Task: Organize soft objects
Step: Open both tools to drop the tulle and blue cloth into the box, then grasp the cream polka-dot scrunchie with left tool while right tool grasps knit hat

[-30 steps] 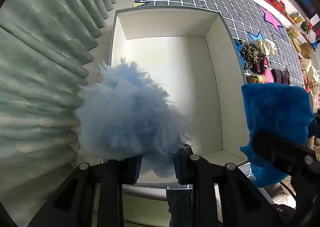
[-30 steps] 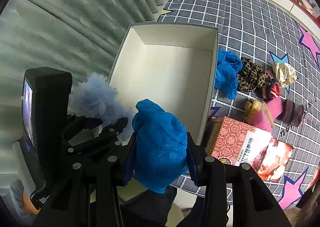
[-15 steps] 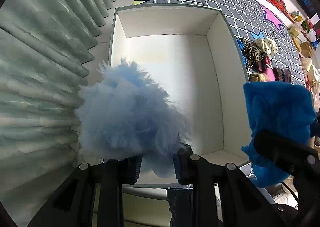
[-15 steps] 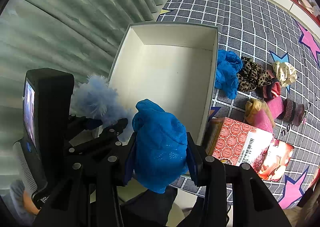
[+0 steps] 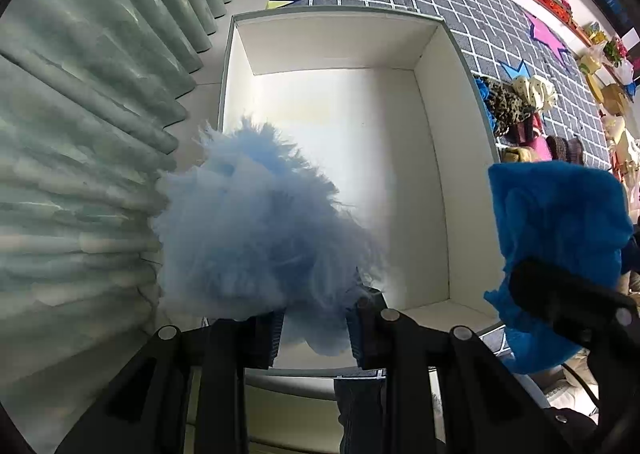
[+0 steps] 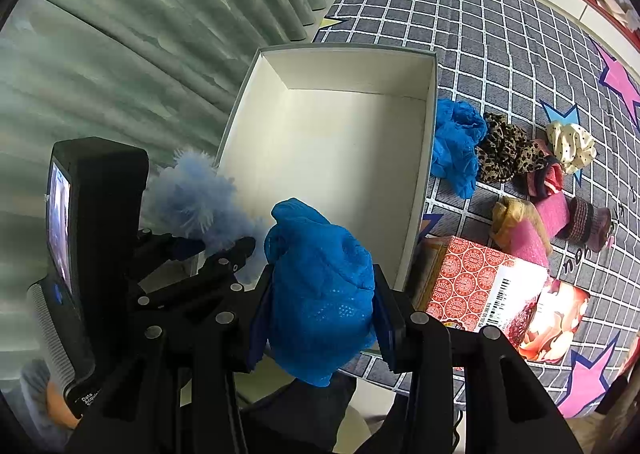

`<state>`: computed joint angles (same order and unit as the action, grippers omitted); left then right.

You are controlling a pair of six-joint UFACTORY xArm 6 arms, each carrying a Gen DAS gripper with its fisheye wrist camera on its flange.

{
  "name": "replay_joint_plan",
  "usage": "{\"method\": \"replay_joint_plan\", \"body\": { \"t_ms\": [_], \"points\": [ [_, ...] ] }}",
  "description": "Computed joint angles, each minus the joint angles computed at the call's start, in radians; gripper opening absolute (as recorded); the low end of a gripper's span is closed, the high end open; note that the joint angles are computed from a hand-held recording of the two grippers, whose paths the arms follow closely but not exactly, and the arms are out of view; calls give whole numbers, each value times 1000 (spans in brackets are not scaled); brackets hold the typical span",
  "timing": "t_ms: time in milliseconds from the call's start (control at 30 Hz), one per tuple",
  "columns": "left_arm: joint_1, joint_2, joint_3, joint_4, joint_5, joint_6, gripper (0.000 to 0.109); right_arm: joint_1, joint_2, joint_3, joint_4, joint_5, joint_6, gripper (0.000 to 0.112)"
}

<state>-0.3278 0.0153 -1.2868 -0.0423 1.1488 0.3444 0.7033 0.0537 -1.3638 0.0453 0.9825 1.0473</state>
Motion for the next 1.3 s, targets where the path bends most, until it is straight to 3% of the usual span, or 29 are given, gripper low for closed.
{"method": "replay_joint_plan", "body": {
  "t_ms": [67,133,167,233,367,400,433,500,633,833,1000,1167,1300],
  "points": [
    [5,-2,0,-15,-3,7,54,1,-1,-1,-7,1,5,48],
    [6,-5,1,-22,-10,11,80,2,-5,3,-15,-6,12,59],
    [7,-9,5,-30,-15,18,81,2,-7,2,-20,-4,18,63],
    [6,-3,-7,-32,5,19,83,3,-9,0,-36,4,30,82],
    [17,46,-76,-69,105,7,90,1,-23,-13,-81,36,60,82],
    [17,45,-79,-75,101,7,93,0,-30,-11,-92,38,66,87],
    [15,42,-81,-82,98,10,95,-1,-42,-8,-113,43,79,103],
    [24,43,-95,-144,97,34,102,-1,-76,15,-168,42,119,103],
    [33,92,-174,-227,154,43,103,-21,-170,86,-233,59,187,103],
    [-27,195,-364,-286,259,42,103,-102,-425,359,-230,129,365,103],
    [-146,330,-578,-259,360,-24,103,-210,-646,622,-139,205,430,103],
    [-297,434,-727,-134,341,-74,103,-359,-766,826,-46,110,352,103],
    [-389,591,-919,-77,364,-107,103,-442,-717,883,18,-26,241,103]
  ]
}}
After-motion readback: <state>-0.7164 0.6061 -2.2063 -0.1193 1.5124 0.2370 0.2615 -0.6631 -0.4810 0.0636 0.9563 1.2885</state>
